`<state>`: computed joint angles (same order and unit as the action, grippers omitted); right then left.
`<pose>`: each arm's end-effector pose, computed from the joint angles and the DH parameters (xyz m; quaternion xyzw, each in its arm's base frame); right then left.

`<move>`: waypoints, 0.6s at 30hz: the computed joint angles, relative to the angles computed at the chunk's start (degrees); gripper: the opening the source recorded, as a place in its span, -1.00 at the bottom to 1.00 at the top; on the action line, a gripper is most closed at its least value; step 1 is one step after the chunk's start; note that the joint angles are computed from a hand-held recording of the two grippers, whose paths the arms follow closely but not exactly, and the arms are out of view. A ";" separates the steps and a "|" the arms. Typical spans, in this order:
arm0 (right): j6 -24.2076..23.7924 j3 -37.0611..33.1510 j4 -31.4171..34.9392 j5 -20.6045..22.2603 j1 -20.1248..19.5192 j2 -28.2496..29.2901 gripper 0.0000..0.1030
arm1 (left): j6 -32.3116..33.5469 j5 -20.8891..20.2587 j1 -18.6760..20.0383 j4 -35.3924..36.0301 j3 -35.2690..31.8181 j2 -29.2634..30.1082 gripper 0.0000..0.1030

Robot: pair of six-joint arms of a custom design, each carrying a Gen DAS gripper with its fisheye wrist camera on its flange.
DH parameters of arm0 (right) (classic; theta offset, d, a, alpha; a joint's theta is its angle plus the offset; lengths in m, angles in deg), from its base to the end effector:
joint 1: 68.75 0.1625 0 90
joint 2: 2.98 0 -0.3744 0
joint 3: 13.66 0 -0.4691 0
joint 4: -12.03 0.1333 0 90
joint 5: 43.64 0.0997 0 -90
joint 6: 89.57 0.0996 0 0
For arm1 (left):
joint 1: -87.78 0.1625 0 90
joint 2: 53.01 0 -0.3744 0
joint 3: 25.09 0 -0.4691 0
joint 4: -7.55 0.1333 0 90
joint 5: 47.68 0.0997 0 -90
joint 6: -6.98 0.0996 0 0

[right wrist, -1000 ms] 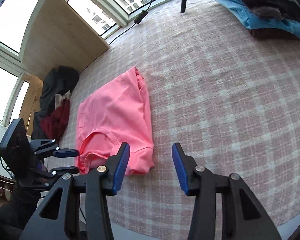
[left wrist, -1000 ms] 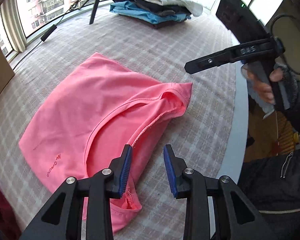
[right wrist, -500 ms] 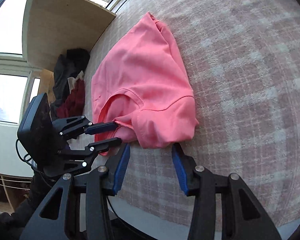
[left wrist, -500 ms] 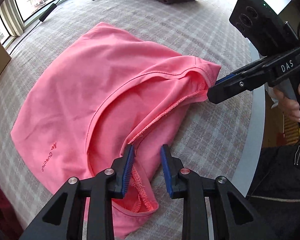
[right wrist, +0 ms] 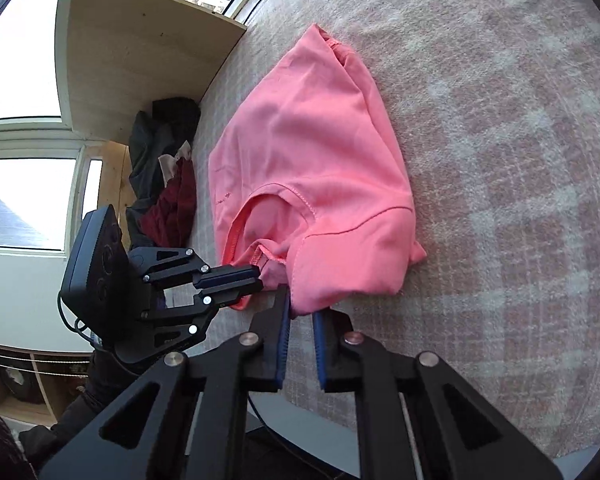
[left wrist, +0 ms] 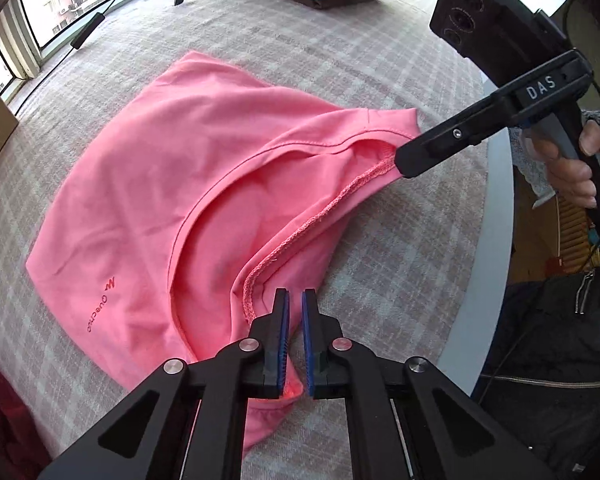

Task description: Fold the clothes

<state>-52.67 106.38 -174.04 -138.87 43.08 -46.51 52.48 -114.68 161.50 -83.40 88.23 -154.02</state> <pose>0.3042 -0.4254 -0.0959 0.1368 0.9749 -0.1699 0.0440 0.0345 -0.4961 0.3205 0.5175 0.8267 0.1439 0.1675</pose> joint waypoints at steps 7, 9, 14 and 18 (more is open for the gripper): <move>-0.64 -0.91 2.62 -2.25 0.44 -0.07 -0.78 | 1.76 4.26 0.10 -4.54 2.52 -0.36 -0.67; -0.84 -1.70 3.18 -2.81 0.69 0.53 -0.78 | 2.24 7.75 0.03 -6.87 3.75 0.51 -0.69; -2.26 -2.43 6.11 -5.42 1.81 -0.20 -0.88 | -0.39 5.76 0.72 -3.57 0.85 2.59 -0.95; -3.96 -2.33 9.55 -8.77 3.24 -1.98 -0.88 | -1.95 1.66 1.40 4.41 -2.95 2.77 -1.00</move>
